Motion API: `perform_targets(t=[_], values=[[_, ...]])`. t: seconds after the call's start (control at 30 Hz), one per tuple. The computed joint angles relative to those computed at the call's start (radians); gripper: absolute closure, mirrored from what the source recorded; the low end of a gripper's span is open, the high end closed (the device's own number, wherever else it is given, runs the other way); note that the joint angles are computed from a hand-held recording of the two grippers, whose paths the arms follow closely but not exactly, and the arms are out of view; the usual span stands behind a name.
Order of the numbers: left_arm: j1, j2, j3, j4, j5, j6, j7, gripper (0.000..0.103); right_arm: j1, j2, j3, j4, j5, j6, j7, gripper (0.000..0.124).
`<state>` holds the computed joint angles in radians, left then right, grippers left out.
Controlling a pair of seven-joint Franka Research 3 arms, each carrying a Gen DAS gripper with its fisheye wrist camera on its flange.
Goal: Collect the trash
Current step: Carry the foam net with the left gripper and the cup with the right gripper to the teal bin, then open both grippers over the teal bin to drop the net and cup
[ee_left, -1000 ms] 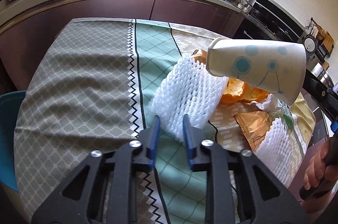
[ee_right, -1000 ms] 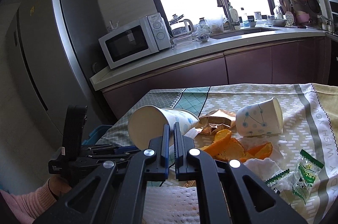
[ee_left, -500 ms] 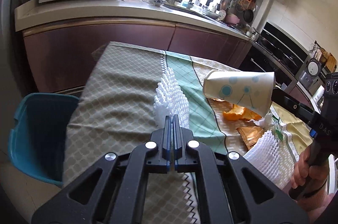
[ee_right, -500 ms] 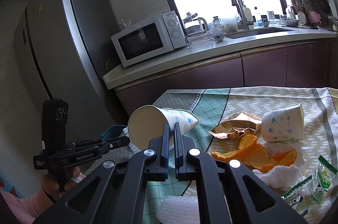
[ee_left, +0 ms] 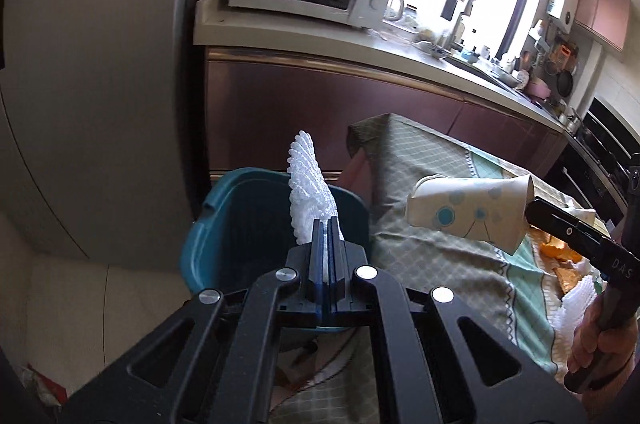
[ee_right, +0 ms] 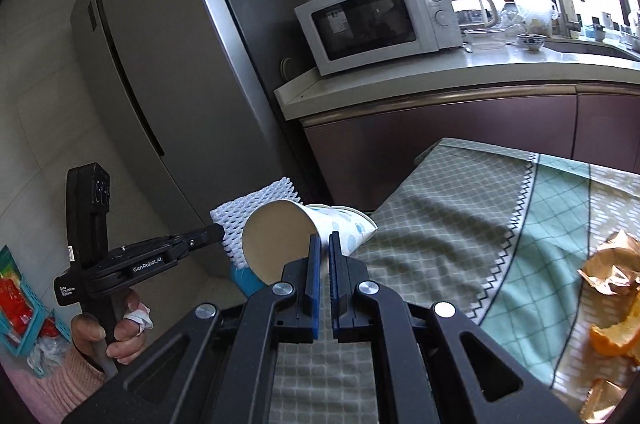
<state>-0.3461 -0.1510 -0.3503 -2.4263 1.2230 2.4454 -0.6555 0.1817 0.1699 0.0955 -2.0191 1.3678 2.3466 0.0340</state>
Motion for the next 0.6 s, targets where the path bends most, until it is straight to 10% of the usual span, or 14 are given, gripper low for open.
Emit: perform_targets(t=[0.6], values=[[0.058,0.187,0.098,0.016,0.078,0.167,-0.109,0.094,0.096,0.179,0.124,0.127,-0.215,0.272,0.192,0.107]])
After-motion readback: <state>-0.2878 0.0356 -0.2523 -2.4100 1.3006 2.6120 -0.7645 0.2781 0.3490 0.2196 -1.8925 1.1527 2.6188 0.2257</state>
